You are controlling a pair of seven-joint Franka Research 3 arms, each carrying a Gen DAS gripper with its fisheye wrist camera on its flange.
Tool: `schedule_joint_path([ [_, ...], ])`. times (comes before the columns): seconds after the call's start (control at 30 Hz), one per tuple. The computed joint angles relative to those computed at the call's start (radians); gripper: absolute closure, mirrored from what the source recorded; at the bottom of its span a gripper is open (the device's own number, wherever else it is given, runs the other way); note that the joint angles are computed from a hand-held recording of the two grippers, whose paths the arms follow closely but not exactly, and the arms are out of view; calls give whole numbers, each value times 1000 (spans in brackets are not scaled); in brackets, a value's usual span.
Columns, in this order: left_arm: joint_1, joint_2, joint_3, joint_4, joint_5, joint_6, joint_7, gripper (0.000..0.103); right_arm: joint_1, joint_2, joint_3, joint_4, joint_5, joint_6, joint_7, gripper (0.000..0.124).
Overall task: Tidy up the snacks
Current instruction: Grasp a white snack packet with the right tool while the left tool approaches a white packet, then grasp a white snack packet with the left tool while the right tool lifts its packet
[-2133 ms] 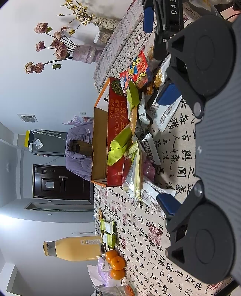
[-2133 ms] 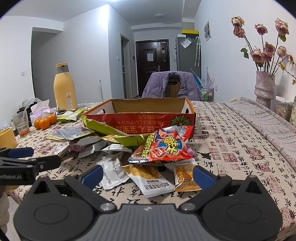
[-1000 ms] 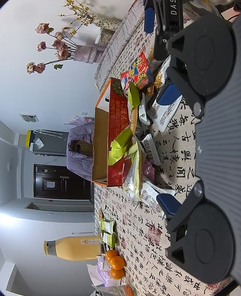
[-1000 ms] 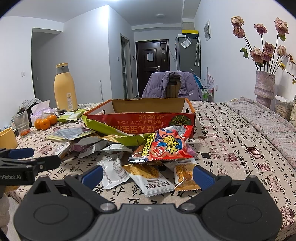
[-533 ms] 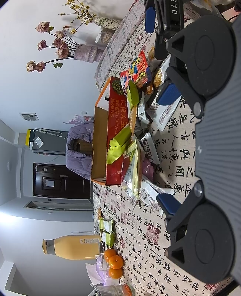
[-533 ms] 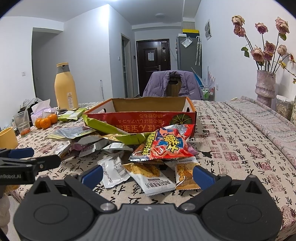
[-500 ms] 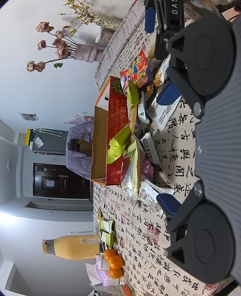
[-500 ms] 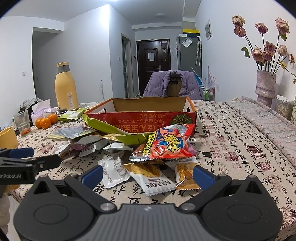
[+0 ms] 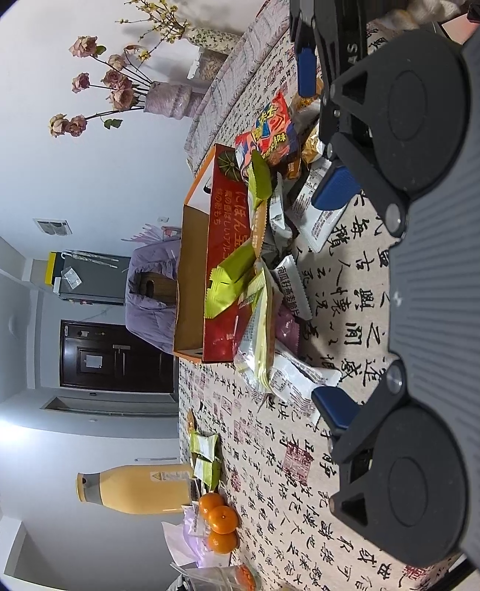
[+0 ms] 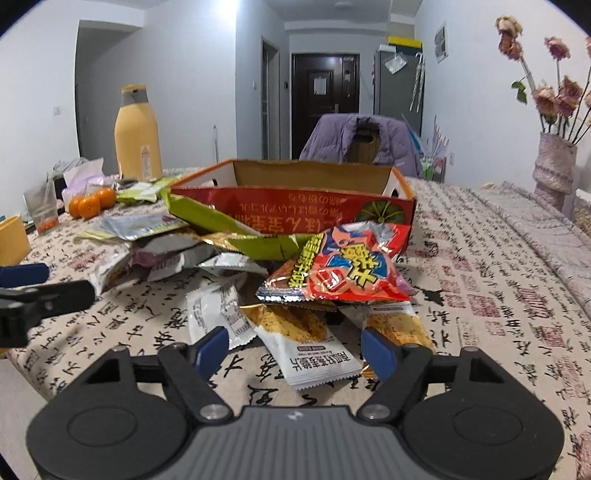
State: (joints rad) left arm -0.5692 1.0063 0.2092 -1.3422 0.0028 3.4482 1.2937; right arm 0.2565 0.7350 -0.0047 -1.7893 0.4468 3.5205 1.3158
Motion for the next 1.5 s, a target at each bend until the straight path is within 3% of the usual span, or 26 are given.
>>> schedule_joint_path([
  [0.2,15,2,-13,6,11,-10,-5,0,48,60,-74,107,23,-112,-15,55],
  [0.3,22,5,-18,11,18,-16,-12,0,6,78,-42,146,-7,-162,-4,57],
  [0.47,35,11,-27,24,35,-30,-32,0,-84,90,50,165,-79,-161,-5,66],
  [0.6,40,12,-30,26,48,-37,-49,0,-150,76,125,136,-128,-145,-11,90],
  [0.63,42,12,-32,26,52,-38,-54,0,-161,73,139,128,-136,-139,-9,108],
  [0.67,44,11,-33,24,56,-38,-58,0,-181,69,161,118,-147,-134,-6,110],
  [0.73,43,6,-31,15,60,-34,-66,0,-203,60,189,94,-158,-108,8,110],
  [1.17,43,-5,-37,8,84,-56,-79,0,-204,-3,193,-36,-255,59,108,111],
  [1.33,25,17,-24,74,114,-133,-105,0,-173,-32,154,-73,-253,114,134,111],
  [1.5,54,70,-86,214,185,-252,-139,0,-159,-55,124,-105,-246,163,147,111],
])
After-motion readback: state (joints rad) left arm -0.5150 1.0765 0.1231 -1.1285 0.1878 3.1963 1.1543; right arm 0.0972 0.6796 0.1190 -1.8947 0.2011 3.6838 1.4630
